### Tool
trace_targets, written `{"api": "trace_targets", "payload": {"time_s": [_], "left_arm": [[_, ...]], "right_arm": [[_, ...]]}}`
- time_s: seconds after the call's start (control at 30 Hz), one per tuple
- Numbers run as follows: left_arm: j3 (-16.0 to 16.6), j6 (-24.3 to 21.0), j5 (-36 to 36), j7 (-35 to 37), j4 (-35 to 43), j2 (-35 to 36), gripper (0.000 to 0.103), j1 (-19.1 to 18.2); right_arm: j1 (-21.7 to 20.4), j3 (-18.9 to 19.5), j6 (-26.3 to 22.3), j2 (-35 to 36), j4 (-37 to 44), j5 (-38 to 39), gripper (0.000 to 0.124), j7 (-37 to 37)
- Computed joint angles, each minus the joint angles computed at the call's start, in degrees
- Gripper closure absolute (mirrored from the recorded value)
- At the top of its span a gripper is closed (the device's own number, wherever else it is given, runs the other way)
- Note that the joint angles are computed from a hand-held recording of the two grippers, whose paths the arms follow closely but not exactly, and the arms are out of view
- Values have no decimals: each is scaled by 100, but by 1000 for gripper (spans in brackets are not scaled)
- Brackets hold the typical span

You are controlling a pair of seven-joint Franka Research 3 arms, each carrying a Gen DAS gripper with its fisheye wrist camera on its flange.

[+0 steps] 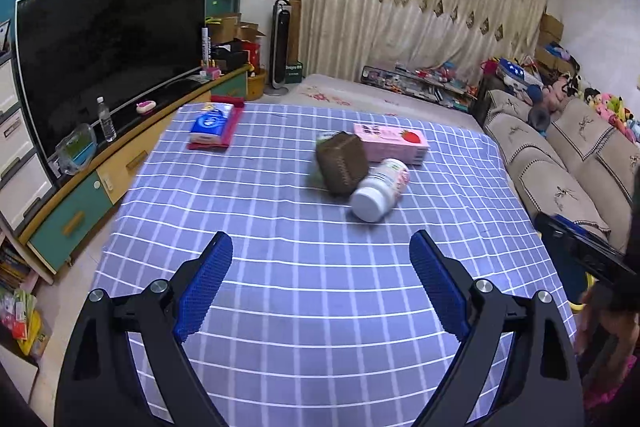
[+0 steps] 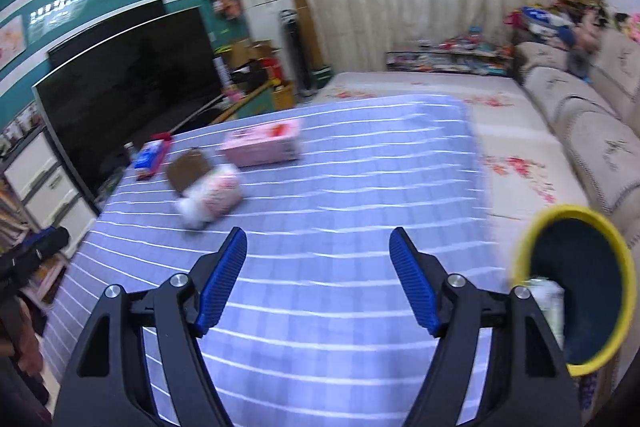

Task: Collect trash
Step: 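Grasp the white supplement bottle with the right tool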

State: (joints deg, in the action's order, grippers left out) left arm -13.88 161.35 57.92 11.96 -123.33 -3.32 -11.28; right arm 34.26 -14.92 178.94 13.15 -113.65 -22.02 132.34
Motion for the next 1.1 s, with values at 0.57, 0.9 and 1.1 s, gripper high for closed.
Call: {"api": "trace_targets", "payload": {"time_s": [0.57, 0.9, 1.1], "left_arm": [[-20, 593, -693, 548, -464, -147, 14, 260], [31, 395, -739, 756, -101, 167, 14, 56], [85, 364, -839, 886, 15, 306, 14, -61]], "right_arm": [[-1109, 1961, -2048, 2753, 4225, 2015, 42, -3780], [-956, 1752, -2301, 3335, 4954, 2661, 32, -4631], [-1031, 1875, -2904, 3881, 5905, 2929, 28, -5028]]}}
